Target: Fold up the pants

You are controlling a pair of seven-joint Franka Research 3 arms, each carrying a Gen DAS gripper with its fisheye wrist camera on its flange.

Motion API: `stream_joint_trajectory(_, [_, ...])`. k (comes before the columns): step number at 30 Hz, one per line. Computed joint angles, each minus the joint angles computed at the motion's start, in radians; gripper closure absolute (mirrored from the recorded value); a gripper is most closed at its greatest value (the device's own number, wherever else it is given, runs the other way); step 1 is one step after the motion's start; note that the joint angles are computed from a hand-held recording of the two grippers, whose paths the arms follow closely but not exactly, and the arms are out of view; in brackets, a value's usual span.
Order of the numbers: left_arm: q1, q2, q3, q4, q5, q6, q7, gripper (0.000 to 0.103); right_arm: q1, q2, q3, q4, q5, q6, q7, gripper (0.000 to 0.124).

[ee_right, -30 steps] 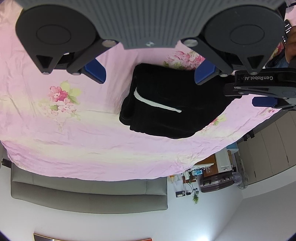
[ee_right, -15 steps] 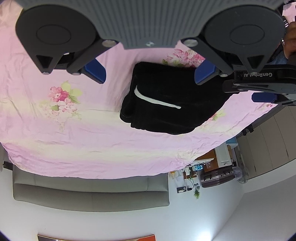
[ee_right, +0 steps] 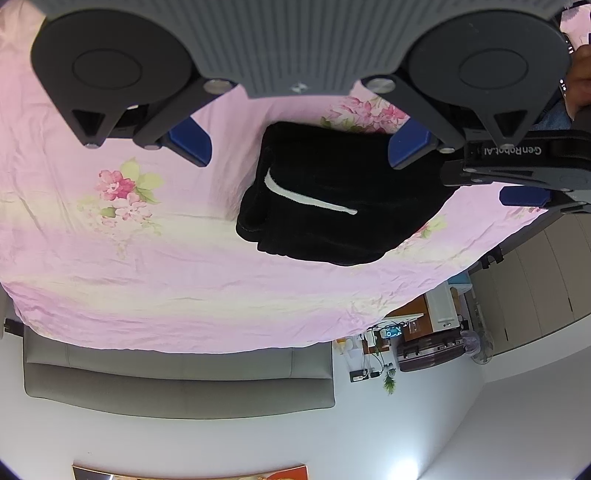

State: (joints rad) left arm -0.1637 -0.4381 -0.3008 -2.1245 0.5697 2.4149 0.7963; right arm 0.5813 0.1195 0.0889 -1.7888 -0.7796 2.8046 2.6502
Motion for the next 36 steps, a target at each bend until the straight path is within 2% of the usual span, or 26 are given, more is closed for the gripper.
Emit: stream_joint_trajectory(36, [-0.002, -0.009, -0.001, -0.002, -0.006, -0.011, -0.008, 0.009, -0.001, 0.0, 0.0, 0.001, -0.004, 0.008, -0.009, 0.026])
